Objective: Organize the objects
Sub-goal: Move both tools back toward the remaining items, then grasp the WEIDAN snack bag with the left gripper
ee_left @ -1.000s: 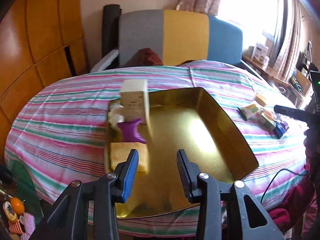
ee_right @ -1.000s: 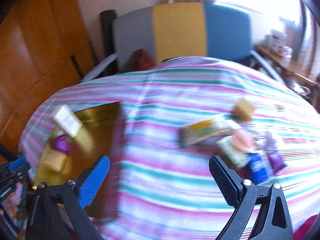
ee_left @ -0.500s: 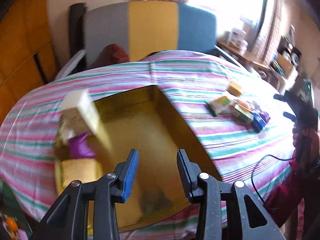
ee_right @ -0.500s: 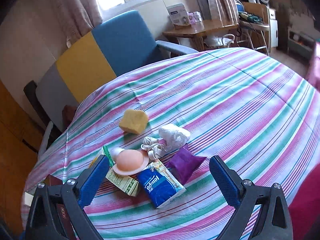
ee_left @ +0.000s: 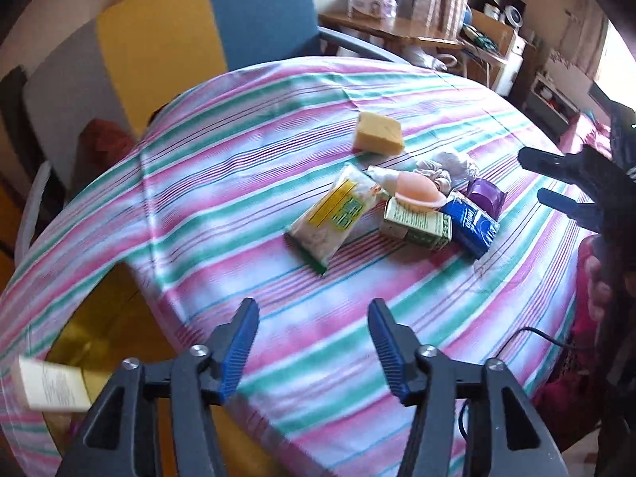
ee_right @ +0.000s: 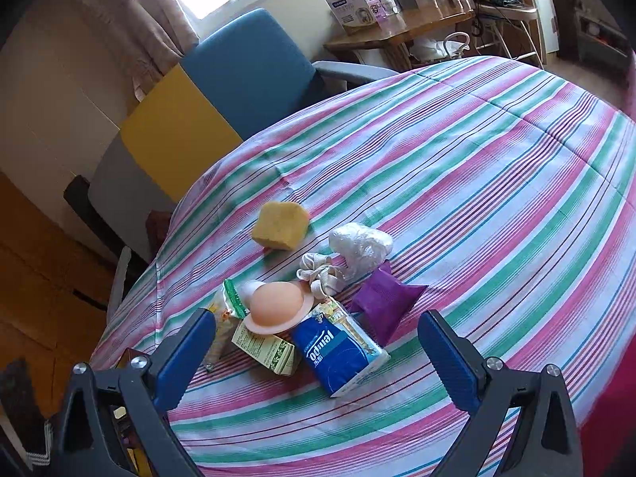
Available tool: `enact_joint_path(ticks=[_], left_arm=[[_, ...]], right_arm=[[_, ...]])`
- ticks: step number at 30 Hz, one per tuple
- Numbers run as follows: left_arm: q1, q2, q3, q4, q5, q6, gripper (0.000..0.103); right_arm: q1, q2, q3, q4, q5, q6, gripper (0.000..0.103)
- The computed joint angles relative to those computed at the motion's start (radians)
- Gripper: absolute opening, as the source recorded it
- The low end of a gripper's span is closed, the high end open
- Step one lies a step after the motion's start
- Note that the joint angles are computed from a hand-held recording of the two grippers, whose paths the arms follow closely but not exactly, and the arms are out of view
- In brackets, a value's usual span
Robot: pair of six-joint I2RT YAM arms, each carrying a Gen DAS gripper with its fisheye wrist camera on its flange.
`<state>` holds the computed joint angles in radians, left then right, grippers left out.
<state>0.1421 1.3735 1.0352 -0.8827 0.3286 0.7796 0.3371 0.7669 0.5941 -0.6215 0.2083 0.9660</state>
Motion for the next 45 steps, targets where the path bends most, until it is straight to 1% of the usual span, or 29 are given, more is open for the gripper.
enact_joint_path(ticks=[4, 7, 10, 13, 16, 20, 22, 23, 25, 26, 27, 31, 34, 38, 40, 42, 45], left_arm=[[-0.132, 0.106, 0.018, 0.098, -0.082, -0.049, 0.063], [-0.199, 0.19, 0.046, 0.13, -0.12, -0.053, 0.066], [-0.251, 0.258, 0.063, 0.172, -0.153, -0.05, 0.067], [-0.275, 0.328, 0.098, 0.192, -0.172, -0.037, 0.067], [-0.285, 0.366, 0.111, 0.223, -0.188, -0.027, 0.067], [-0.287, 0.41, 0.141, 0.216, -0.167, -0.029, 0.067], [-0.282, 0.424, 0.147, 0.209, -0.149, -0.038, 0.06], [-0.278, 0.425, 0.146, 0.21, -0.142, -0.042, 0.052], [-0.258, 0.424, 0.153, 0.182, -0.106, -0.052, 0.049], [-0.245, 0.415, 0.152, 0.164, -0.085, -0.051, 0.045], [-0.232, 0.396, 0.141, 0.155, -0.074, -0.052, 0.044], [-0.163, 0.291, 0.086, 0.11, -0.039, -0.063, 0.044], [-0.108, 0.191, 0.043, 0.062, 0.004, -0.043, 0.044], [0.028, 0.061, 0.019, -0.067, 0.089, 0.031, 0.044], [0.078, 0.007, 0.006, -0.114, 0.124, 0.058, 0.044], [0.172, -0.024, 0.019, -0.195, 0.169, 0.133, 0.044], [0.293, -0.04, 0.032, -0.283, 0.23, 0.235, 0.044]], right_arm=[[-0.039, -0.011, -0.017, 0.022, -0.057, -0.008, 0.103], [-0.058, -0.007, -0.025, 0.037, -0.09, -0.014, 0.103], [-0.067, -0.007, -0.03, 0.047, -0.113, -0.022, 0.103], [-0.079, -0.005, -0.035, 0.055, -0.134, -0.025, 0.103], [-0.089, -0.003, -0.038, 0.061, -0.147, -0.027, 0.103], [-0.093, 0.01, -0.036, 0.065, -0.156, -0.031, 0.103], [-0.089, 0.022, -0.032, 0.063, -0.15, -0.035, 0.103], [-0.087, 0.029, -0.029, 0.061, -0.146, -0.035, 0.103], [-0.087, 0.033, -0.028, 0.058, -0.144, -0.035, 0.103], [-0.088, 0.034, -0.027, 0.055, -0.141, -0.036, 0.103], [-0.086, 0.036, -0.025, 0.052, -0.134, -0.035, 0.103], [-0.08, 0.043, -0.021, 0.042, -0.115, -0.036, 0.103], [-0.084, 0.045, -0.02, 0.033, -0.11, -0.031, 0.103], [-0.113, 0.028, -0.03, 0.024, -0.12, -0.02, 0.103], [-0.14, 0.005, -0.041, 0.02, -0.132, -0.008, 0.103], [-0.169, -0.025, -0.053, 0.007, -0.132, 0.009, 0.102], [-0.223, -0.076, -0.068, -0.018, -0.127, 0.036, 0.1]])
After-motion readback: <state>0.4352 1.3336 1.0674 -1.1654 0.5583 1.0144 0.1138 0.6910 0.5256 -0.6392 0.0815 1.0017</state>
